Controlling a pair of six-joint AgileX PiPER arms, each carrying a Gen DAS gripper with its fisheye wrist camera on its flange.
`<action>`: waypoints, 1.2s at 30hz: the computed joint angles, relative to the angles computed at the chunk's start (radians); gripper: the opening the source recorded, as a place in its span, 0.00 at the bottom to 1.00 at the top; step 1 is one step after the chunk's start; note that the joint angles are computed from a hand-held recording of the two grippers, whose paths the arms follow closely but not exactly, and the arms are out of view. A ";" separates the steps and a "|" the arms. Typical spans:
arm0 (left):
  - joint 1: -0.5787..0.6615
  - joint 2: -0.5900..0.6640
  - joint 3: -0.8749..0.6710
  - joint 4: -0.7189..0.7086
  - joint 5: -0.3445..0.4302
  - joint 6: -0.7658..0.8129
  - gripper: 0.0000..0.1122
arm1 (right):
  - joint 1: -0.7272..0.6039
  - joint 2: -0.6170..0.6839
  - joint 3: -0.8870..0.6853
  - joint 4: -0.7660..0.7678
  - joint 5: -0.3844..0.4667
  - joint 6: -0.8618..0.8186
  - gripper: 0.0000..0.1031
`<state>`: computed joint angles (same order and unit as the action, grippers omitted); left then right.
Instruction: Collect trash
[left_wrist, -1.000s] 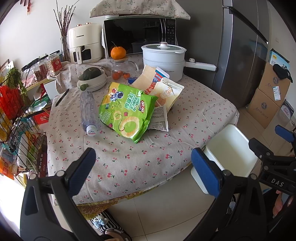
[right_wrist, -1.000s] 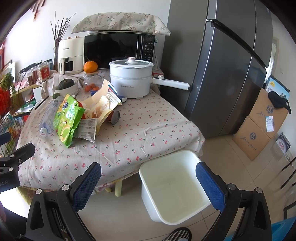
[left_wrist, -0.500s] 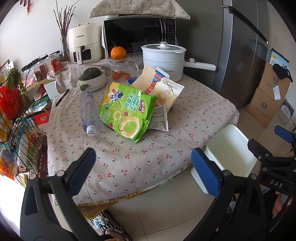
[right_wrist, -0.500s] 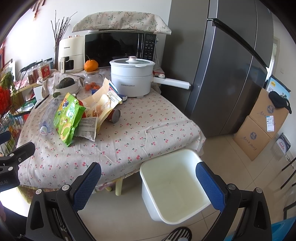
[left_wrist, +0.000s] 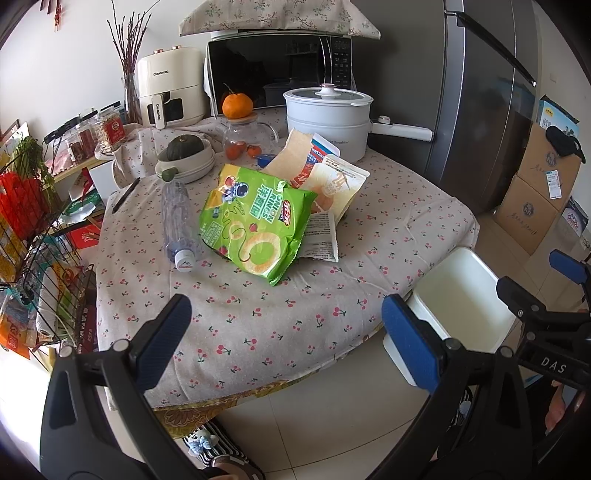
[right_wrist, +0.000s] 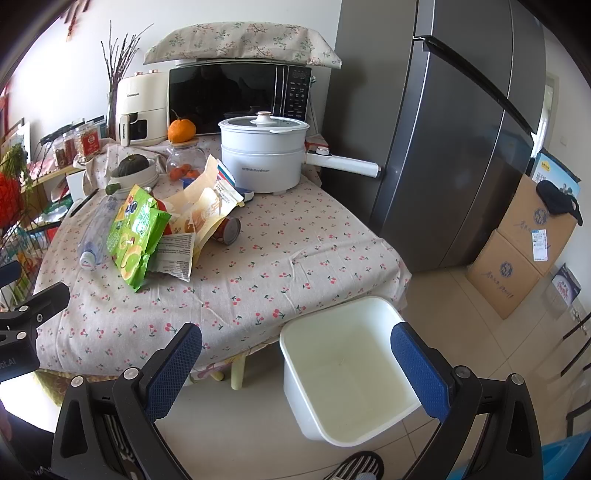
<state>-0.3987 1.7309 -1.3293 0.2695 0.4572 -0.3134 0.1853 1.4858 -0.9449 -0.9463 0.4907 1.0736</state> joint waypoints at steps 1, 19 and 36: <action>-0.001 0.000 0.000 0.005 0.000 -0.004 0.91 | -0.001 0.001 -0.001 0.001 -0.001 -0.002 1.00; 0.103 0.108 -0.190 -0.212 0.102 0.197 0.91 | -0.058 0.061 -0.156 0.303 0.015 -0.324 1.00; 0.149 0.474 -0.678 -0.451 0.372 0.393 0.84 | -0.246 0.612 -0.962 1.063 0.448 -1.104 0.99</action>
<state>-0.2502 2.2050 -2.0068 -0.1814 0.8297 0.0799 -0.0604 2.0975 -1.9070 0.1170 0.9389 -0.0305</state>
